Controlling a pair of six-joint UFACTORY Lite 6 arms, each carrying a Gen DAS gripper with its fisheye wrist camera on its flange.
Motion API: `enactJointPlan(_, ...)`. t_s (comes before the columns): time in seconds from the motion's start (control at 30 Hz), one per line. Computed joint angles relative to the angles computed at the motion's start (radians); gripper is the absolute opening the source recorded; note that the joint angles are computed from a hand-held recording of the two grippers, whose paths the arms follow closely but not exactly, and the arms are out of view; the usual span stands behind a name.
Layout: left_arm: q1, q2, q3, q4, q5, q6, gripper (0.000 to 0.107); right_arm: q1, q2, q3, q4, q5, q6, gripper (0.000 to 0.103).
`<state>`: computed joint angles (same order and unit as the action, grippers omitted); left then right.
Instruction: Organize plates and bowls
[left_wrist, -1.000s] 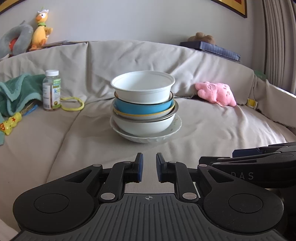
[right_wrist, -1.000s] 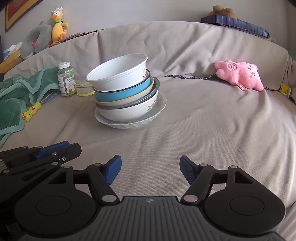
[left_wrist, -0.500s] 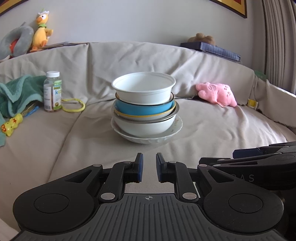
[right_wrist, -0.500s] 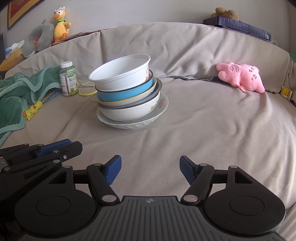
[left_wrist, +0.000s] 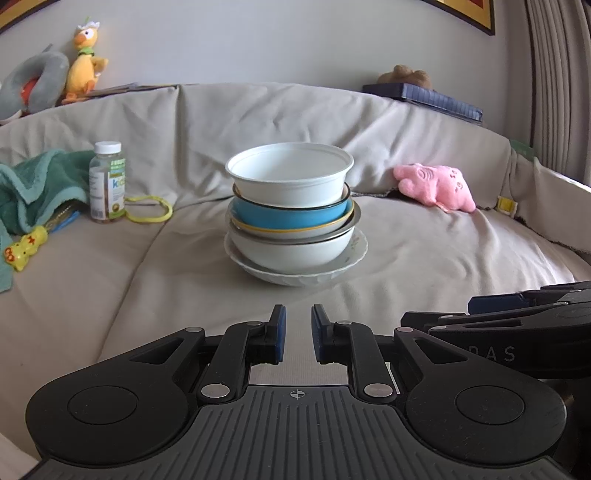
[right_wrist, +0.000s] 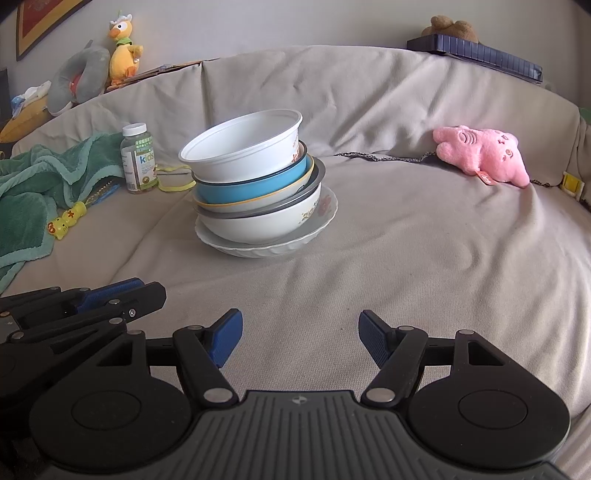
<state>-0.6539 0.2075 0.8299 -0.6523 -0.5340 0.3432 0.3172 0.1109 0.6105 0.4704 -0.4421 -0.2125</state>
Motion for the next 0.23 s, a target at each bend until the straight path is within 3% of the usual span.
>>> enactJointPlan(0.13, -0.01, 0.024, 0.028, -0.13, -0.011, 0.096, 0.018, -0.024, 0.005, 0.003, -0.093, 0.017, 0.08, 0.07)
enactJointPlan(0.23, 0.061, 0.035, 0.069, -0.067, 0.098, 0.018, 0.018, -0.102, -0.011, -0.007, -0.252, -0.002, 0.189, 0.07)
